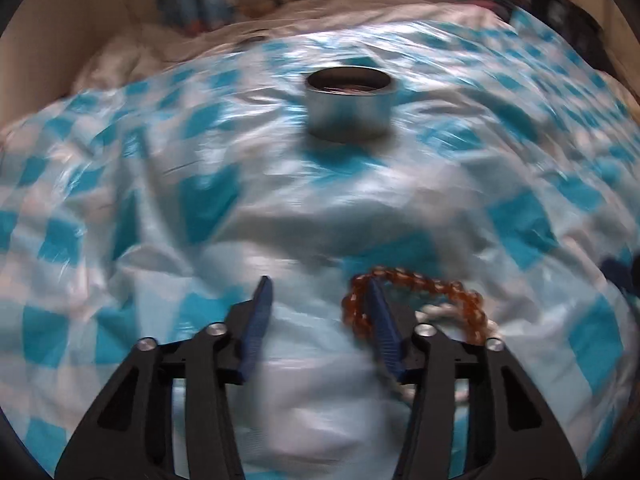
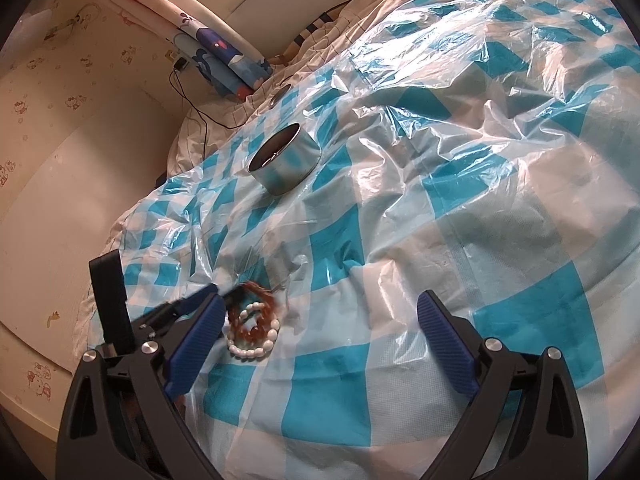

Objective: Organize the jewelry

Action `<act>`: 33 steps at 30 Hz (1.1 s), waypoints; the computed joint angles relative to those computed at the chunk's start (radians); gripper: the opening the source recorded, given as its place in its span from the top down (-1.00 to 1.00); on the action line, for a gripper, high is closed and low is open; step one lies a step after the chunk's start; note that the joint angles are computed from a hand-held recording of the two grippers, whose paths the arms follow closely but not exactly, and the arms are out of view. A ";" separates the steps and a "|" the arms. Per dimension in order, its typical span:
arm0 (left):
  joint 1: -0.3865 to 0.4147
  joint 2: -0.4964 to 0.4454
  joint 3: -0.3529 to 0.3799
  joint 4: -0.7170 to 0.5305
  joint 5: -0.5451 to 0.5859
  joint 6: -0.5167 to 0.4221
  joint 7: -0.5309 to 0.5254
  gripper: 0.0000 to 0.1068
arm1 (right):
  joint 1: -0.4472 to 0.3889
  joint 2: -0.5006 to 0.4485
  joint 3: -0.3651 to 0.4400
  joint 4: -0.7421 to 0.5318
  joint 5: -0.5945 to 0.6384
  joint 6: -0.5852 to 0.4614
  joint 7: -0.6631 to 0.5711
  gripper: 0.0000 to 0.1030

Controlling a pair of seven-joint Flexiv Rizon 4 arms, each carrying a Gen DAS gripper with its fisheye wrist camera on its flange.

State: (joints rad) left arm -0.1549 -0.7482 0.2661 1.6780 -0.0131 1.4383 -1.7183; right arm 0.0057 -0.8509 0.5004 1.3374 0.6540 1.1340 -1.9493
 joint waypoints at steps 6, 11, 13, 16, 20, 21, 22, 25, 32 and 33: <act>0.176 0.025 -0.228 0.064 -0.096 0.038 0.166 0.27 | 0.025 0.015 -0.014 0.020 -0.032 0.016 -0.021 -0.80; 0.186 0.020 -0.264 0.069 -0.143 0.033 0.231 0.81 | 0.085 0.050 -0.028 0.088 -0.132 0.088 -0.104 -0.80; 0.219 0.026 -0.309 0.088 -0.178 0.049 0.250 0.81 | 0.100 0.058 -0.025 0.115 -0.174 0.116 -0.133 -0.80; 0.280 0.039 -0.376 0.132 -0.241 0.104 0.257 0.81 | 0.116 0.064 -0.009 0.149 -0.232 0.158 -0.177 -0.80; 0.320 0.051 -0.411 0.166 -0.279 0.155 0.261 0.81 | 0.132 0.045 0.009 0.134 -0.318 0.126 -0.207 -0.81; 0.324 0.054 -0.415 0.171 -0.284 0.161 0.260 0.81 | 0.143 0.039 0.004 0.124 -0.336 0.113 -0.205 -0.80; 0.325 0.055 -0.413 0.174 -0.288 0.166 0.259 0.81 | 0.165 0.032 -0.012 0.111 -0.361 0.098 -0.198 -0.80; 0.314 0.062 -0.387 0.183 -0.301 0.177 0.238 0.81 | 0.192 0.013 -0.036 0.081 -0.393 0.076 -0.168 -0.80; 0.326 0.060 -0.380 0.182 -0.311 0.164 0.221 0.81 | 0.218 -0.036 -0.065 -0.027 -0.446 -0.107 -0.156 -0.73; 0.326 0.059 -0.381 0.181 -0.311 0.163 0.221 0.81 | 0.231 -0.035 -0.078 -0.027 -0.455 -0.115 -0.162 -0.73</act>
State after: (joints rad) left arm 0.1710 -0.6894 -0.1146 1.8591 -0.3242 1.6017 -1.4971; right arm 0.2369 -0.8862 0.4220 1.3108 0.1991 1.0192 -2.1114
